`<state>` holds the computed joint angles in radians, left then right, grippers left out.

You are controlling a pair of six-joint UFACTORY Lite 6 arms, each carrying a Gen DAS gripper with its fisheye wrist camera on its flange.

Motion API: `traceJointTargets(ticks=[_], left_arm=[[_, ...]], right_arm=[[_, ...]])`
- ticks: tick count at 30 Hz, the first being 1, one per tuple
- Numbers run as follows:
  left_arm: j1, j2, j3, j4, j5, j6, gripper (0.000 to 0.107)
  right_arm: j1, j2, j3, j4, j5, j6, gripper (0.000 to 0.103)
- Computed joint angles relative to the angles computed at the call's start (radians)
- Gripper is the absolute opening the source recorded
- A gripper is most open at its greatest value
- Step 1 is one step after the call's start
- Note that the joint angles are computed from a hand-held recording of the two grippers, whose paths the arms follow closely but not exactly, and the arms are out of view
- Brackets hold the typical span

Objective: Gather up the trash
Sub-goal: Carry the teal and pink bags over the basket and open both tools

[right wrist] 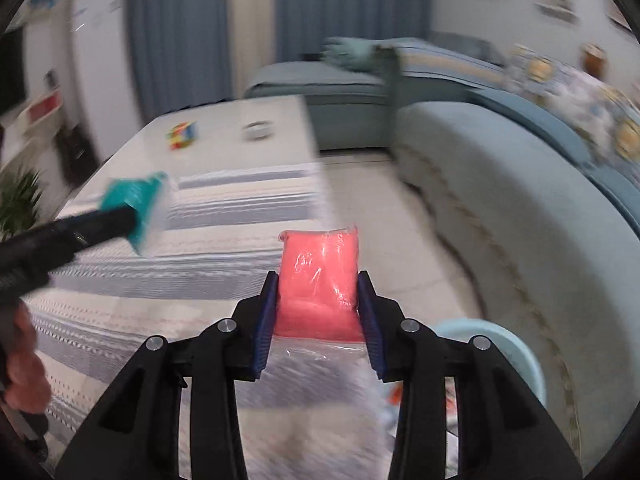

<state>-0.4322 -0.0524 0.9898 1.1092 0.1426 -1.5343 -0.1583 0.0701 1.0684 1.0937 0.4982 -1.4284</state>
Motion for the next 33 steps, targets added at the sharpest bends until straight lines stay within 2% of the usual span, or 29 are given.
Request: traceJointTargets(ticks=[4,7,11,13,18,19,20,21,23,28,30,33], left_arm=[[-0.181,0.177,0.283,-0.188,0.138,0.168,0.046],[-0.289,0.374,0.524,-0.29,0.226,0.273,0.046],[-0.353,0.579,0.724,-0.481,0.269,0.443,0.046],[-0.365,0.697,0.828,-0.603,0.272,0.543,0.046],[-0.378,0.905,1.017,-0.751,0.314,0.696,0.048],[-0.38,0.914,1.015,-0.757,0.3,0.696,0.052],[-0.378,0.894,0.971,-0.757,0.282,0.688,0.066],[-0.378,0.885,0.943,-0.737,0.261,0.662,0.069],[-0.38,0.868,0.915,-0.706,0.256,0.635,0.069],[-0.375,0.713,0.755,-0.629,0.233,0.531,0.069],[-0.39,0.604,0.651,-0.52,0.227,0.407,0.068],[-0.441,0.437,0.522,-0.315,0.283,0.199,0.068]], right_arm=[[-0.269,0.048,0.099,-0.065,0.165,0.086,0.036],[-0.401,0.132,0.184,-0.121,0.229,0.155,0.036],[-0.499,0.282,0.3,-0.2,0.278,0.242,0.037],[-0.525,0.339,0.322,-0.219,0.269,0.25,0.037],[-0.571,0.482,0.379,-0.245,0.252,0.267,0.037],[-0.574,0.5,0.391,-0.248,0.255,0.276,0.039],[-0.578,0.523,0.404,-0.253,0.26,0.285,0.044],[-0.575,0.531,0.403,-0.252,0.257,0.288,0.046],[-0.574,0.549,0.411,-0.252,0.238,0.297,0.05],[-0.602,0.489,0.385,-0.231,0.3,0.283,0.05],[-0.602,0.424,0.353,-0.219,0.324,0.269,0.05],[-0.607,0.256,0.258,-0.19,0.364,0.235,0.05]])
